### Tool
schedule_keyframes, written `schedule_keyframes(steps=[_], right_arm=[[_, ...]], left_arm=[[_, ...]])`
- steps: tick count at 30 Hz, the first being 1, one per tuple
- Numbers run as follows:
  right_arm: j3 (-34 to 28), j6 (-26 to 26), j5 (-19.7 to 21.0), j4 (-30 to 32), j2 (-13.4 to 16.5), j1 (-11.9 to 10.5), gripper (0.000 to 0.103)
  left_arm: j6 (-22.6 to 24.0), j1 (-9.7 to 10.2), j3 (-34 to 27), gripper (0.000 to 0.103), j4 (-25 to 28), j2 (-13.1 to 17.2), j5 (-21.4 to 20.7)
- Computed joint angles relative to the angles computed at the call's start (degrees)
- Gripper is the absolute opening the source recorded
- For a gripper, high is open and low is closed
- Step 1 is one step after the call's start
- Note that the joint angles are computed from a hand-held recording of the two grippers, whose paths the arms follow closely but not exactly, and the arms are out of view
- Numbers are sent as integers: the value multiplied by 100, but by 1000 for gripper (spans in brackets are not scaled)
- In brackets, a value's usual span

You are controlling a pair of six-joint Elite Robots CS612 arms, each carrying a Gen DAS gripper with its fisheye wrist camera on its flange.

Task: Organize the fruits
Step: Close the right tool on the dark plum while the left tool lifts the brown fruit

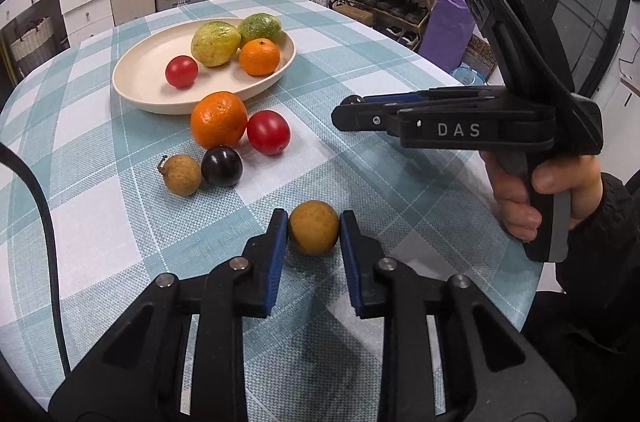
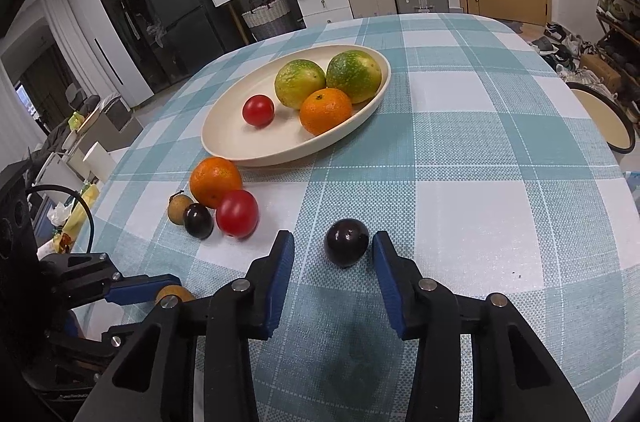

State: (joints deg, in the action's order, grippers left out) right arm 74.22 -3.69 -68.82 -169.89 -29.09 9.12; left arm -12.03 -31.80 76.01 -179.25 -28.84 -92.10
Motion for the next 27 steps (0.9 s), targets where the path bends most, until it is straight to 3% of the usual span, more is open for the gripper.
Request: schedule_keyframes(steps=[12,27], right_arm=[[-22,-75,-327,34,-6,44,24],[195,-50,45,-572,-106,16,23]], left_arm=[[-361,49,54,24,-440,4,88],[-719,83,201,24,-923,-55,535]])
